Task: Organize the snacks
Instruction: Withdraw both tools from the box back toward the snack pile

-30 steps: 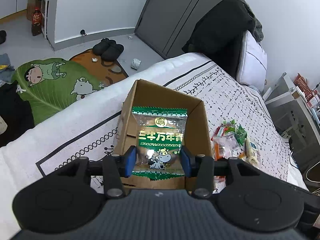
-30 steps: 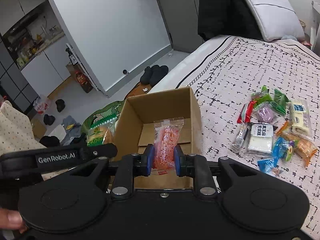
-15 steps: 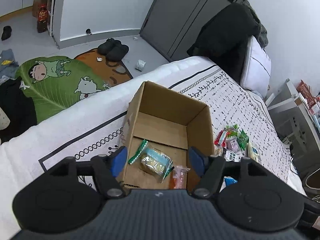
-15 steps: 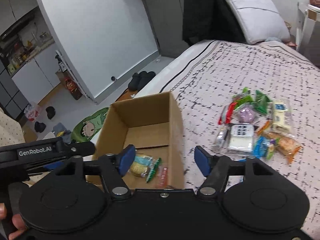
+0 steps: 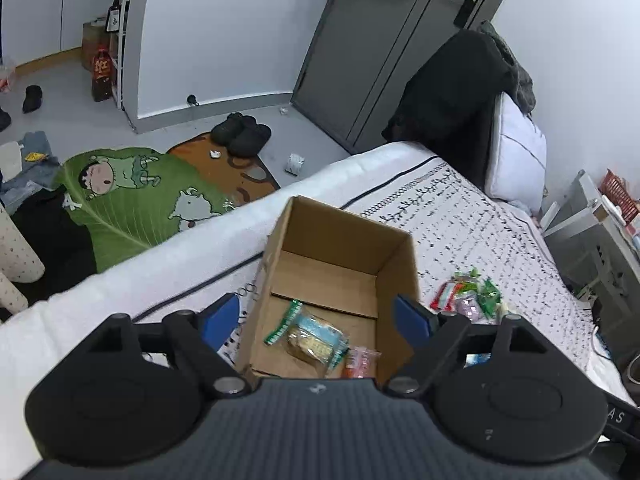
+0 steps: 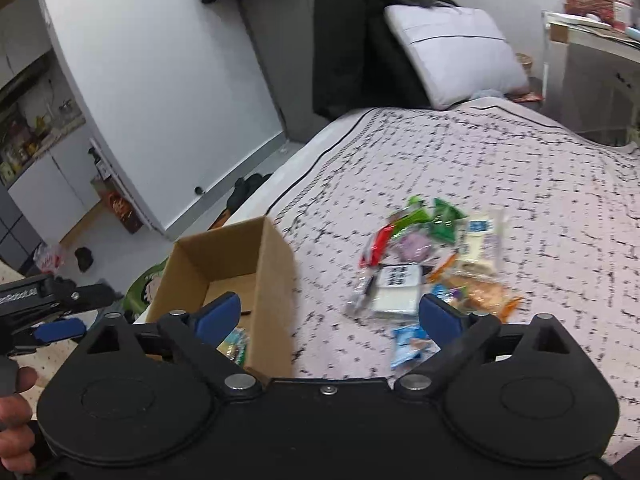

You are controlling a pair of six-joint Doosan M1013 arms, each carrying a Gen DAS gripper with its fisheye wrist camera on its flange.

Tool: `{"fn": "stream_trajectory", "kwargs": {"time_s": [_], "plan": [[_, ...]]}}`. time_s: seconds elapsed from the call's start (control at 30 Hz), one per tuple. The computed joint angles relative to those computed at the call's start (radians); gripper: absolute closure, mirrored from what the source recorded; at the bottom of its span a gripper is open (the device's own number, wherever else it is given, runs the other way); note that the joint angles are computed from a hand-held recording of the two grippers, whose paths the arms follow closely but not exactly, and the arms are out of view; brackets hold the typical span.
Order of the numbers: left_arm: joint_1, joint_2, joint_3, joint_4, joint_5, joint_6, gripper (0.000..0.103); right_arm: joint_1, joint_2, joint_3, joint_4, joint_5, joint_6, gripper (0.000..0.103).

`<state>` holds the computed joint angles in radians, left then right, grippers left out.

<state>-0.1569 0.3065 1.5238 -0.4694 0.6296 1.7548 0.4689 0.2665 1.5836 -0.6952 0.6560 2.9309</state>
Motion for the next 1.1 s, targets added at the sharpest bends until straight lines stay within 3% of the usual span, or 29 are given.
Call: {"fn": "stream_trajectory", "kwargs": {"time_s": [0.43, 0.67, 0.93, 1.1], "plan": [[-0.059, -0.042, 0.029, -0.031, -0.043, 0.044, 0.019, -0.041, -0.087, 0.131, -0.117, -0.025, 0.118, 0.005], [-0.09, -0.045, 0.035, -0.085, -0.026, 0.099, 0.019, -0.067, -0.118, 0.2, -0.123, -0.043, 0.166, 0.005], [-0.14, -0.034, 0.034, -0.051, -0.007, 0.048, 0.02, -0.094, -0.139, 0.261, -0.179, -0.156, 0.317, 0.008], [-0.171, -0.023, 0.033, -0.022, -0.012, 0.019, 0.02, -0.138, -0.143, 0.291, -0.087, -0.251, 0.333, 0.022]]}}
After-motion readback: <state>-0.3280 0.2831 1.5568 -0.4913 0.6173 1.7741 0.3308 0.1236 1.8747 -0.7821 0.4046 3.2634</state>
